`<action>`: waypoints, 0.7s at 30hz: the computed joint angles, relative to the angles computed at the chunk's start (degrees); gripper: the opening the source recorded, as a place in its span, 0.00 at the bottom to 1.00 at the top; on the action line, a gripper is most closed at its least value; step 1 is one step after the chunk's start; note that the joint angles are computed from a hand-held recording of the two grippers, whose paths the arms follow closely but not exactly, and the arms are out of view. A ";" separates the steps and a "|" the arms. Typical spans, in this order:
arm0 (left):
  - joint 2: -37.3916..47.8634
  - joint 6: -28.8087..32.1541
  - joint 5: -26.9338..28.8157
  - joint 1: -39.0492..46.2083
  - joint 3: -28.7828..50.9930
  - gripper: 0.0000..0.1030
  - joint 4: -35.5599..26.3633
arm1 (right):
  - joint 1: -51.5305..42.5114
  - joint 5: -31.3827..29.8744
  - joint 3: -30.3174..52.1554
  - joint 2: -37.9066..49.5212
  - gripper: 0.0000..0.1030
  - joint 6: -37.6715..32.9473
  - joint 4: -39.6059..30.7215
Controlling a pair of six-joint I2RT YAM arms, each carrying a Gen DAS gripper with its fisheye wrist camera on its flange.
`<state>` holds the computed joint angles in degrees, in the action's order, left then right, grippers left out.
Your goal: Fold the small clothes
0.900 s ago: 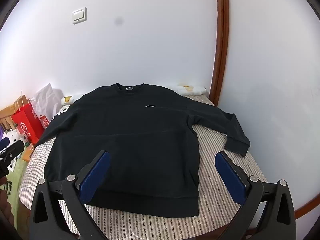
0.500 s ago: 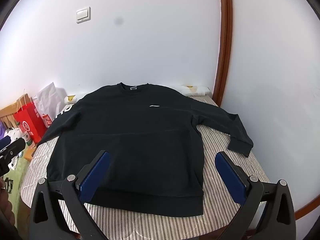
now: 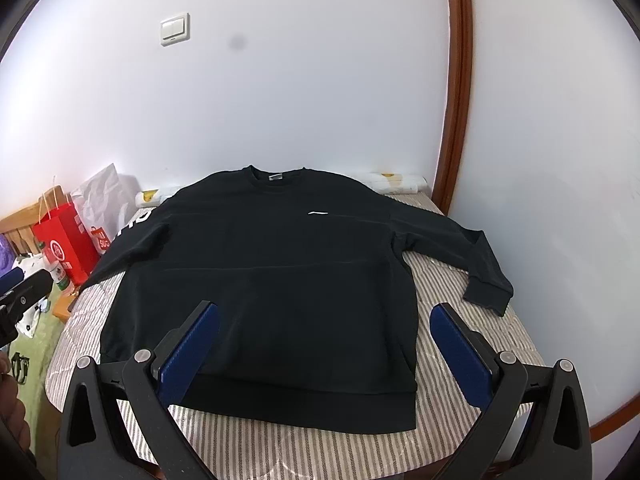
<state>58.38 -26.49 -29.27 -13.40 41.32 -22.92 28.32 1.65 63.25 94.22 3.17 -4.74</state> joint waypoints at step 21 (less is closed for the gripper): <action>-2.19 0.24 0.88 1.15 -1.50 1.00 0.30 | -0.06 -1.29 -1.14 0.17 1.00 -1.09 1.66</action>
<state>56.19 -26.25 -28.39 -12.25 39.83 -22.62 28.26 0.36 62.11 94.39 2.08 -3.08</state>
